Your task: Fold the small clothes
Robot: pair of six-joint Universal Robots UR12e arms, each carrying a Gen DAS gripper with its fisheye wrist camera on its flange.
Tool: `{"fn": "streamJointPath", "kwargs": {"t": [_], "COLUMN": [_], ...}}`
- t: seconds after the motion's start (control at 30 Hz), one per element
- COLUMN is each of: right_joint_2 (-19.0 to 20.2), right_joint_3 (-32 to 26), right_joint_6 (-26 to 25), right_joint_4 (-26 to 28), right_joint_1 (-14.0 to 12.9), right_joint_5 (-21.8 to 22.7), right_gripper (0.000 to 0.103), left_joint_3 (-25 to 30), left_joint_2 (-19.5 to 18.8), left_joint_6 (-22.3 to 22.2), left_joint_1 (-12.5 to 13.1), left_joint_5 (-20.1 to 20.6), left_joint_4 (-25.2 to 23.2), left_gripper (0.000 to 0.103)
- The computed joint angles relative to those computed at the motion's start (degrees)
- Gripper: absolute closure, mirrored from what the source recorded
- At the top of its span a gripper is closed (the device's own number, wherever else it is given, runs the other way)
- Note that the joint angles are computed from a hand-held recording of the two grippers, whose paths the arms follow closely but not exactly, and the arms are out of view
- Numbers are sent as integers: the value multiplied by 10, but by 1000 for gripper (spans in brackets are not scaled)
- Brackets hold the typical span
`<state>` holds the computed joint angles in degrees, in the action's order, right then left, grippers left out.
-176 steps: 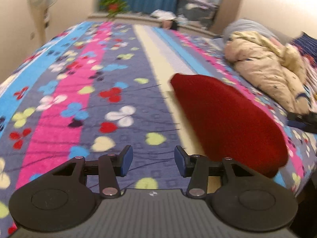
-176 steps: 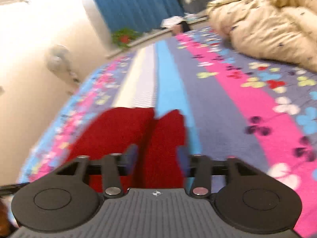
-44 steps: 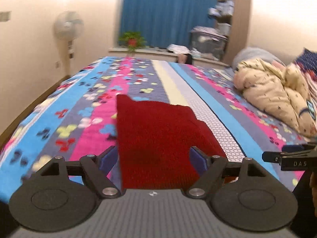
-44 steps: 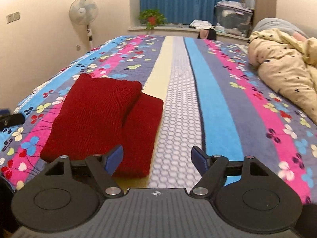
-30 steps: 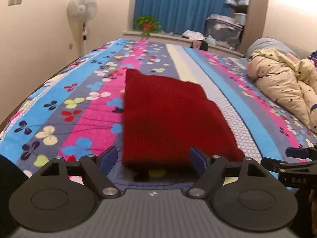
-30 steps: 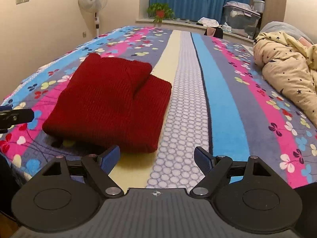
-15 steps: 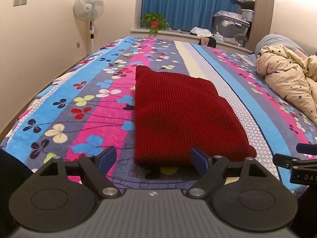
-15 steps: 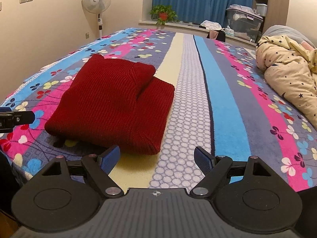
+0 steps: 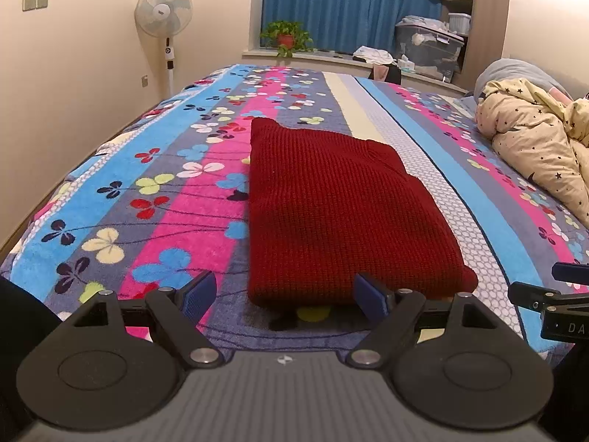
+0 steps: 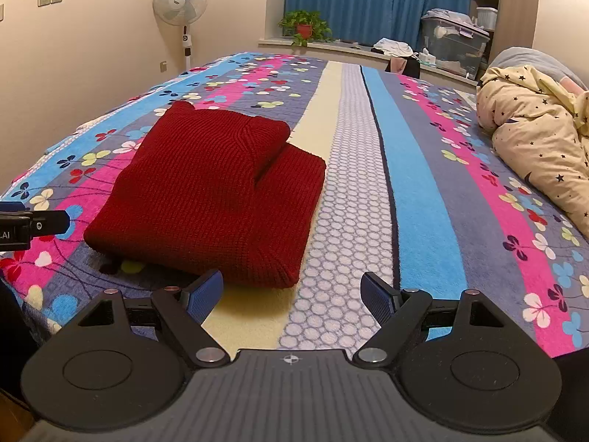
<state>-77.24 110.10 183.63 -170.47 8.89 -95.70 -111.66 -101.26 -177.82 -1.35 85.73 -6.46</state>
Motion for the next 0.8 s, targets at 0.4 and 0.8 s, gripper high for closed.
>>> {"fn": "streamJointPath", "kwargs": {"t": [0.4,0.8], "right_joint_2": [-1,-1], "right_joint_3": [1,1], "right_joint_6": [-7,-7], "right_joint_4": [1,1], "right_joint_1": [0,-1], "right_joint_5": [3,3], "right_gripper": [20,20], "left_joint_3": [-1,0], "left_joint_2": [0,0], "left_joint_6": [3,4], "left_joint_1": [2,0], "left_joint_5": [-5,-5], "left_joint_4": [2,3], "left_gripper": [17,17]}}
